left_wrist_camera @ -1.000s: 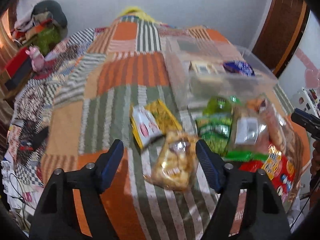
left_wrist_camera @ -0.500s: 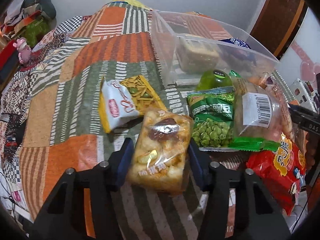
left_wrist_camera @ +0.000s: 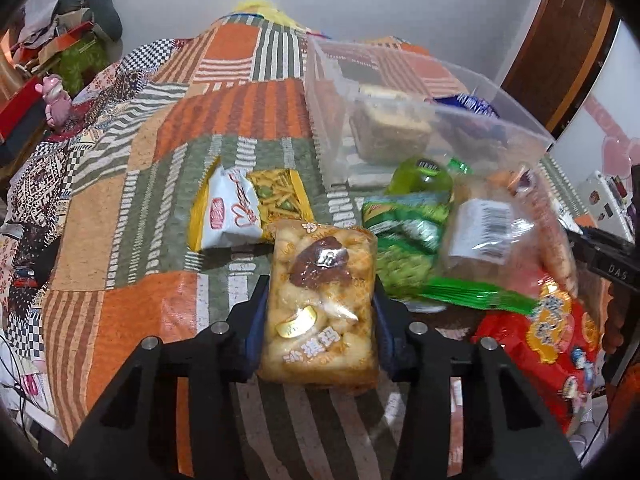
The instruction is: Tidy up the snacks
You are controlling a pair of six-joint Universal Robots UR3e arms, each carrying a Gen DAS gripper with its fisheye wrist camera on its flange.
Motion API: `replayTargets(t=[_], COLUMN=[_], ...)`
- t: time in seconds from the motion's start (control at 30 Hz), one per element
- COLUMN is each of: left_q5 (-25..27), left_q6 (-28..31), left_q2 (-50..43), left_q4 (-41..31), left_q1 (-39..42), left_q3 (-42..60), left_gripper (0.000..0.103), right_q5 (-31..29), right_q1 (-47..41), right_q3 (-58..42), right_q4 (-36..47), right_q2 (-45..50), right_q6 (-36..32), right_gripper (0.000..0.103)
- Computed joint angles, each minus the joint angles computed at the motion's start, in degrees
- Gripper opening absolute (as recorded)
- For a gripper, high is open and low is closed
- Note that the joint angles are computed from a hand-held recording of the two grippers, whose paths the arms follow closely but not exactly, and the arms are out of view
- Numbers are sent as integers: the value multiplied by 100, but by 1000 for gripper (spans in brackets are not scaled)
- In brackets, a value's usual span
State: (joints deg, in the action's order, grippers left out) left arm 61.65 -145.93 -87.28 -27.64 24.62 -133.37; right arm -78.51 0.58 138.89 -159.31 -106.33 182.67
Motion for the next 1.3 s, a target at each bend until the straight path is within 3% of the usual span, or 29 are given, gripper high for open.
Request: replayTargets(t=[0.33,0.53,1.03,1.3], left_q5=[-429,-609,-391,-69], left_q6=[-87,-363,-1396,-1786], left_q2=[1065,1052,-356,-1367], left_q4=[-669,-704,122,373], left_q1=[164,12,-990,-1407], left_q3=[155,583,2005,2880], left_gripper=[45,45,45,45], right_q5=[120,249,-75,-172], right_q1=[-542,-662,156,453], right_q3=[187,54,-1228,-2203], right_q4=[488,476,-952,-1078], right_q2=[-1149,-1385,592,1713], right_q6=[-148,-120,312,387], right_gripper=[35,35,35,35])
